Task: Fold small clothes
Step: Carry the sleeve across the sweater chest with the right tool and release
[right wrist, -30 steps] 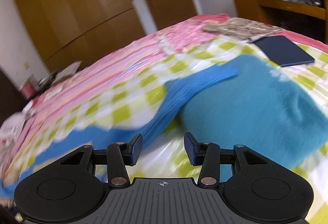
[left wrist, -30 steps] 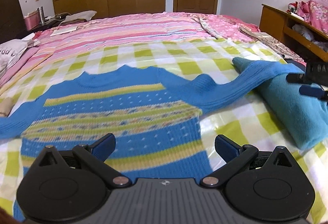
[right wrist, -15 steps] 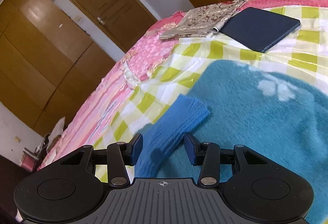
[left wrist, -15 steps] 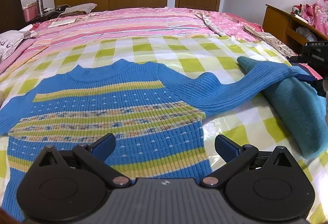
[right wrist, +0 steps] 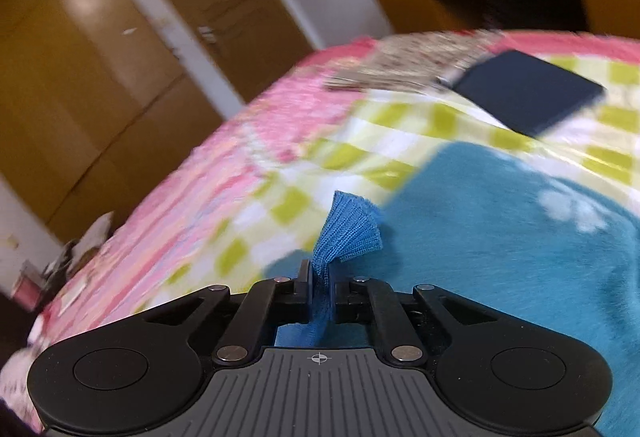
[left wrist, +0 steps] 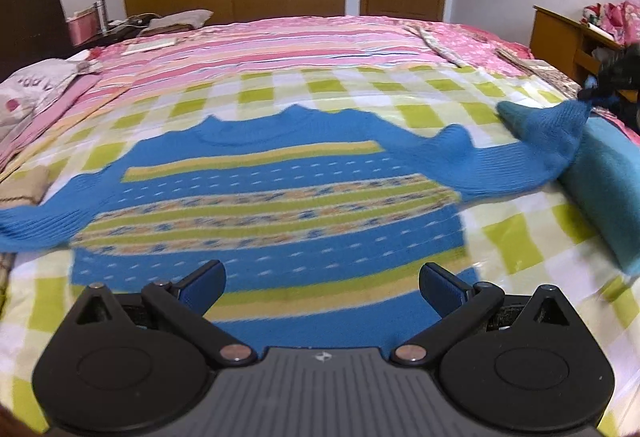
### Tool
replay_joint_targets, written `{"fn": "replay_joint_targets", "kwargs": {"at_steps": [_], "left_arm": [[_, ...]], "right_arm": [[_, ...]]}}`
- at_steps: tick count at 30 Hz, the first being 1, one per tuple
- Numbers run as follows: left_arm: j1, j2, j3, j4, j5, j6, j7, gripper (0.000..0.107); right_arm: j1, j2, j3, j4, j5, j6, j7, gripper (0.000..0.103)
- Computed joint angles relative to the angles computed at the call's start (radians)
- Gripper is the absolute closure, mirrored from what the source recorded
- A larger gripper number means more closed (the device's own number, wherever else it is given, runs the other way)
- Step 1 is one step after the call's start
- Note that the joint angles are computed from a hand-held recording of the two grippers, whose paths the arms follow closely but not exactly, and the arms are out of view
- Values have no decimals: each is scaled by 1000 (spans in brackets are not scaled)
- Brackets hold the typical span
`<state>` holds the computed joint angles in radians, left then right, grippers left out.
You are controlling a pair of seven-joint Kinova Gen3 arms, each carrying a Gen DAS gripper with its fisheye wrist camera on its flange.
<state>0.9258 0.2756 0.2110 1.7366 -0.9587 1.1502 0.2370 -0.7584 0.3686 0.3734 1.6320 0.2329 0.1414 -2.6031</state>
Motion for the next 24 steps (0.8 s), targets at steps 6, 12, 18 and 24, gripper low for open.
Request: {"fn": "replay_joint_targets", "kwargs": {"at_steps": [6, 12, 18, 24], "left_arm": [[10, -80, 31, 113, 4, 51, 79, 4], [-8, -170, 103, 242, 16, 114, 194, 4], [-56, -245, 157, 360, 38, 100, 292, 4], [-135, -325, 191, 444, 48, 30, 332, 4]], "right_arm": [[37, -15, -231, -67, 2, 0, 155, 95], [-63, 85, -346, -225, 12, 87, 311, 95], [-200, 252, -360, -427, 63, 239, 412, 95], [-296, 335, -354, -530, 103, 331, 450, 95]]}}
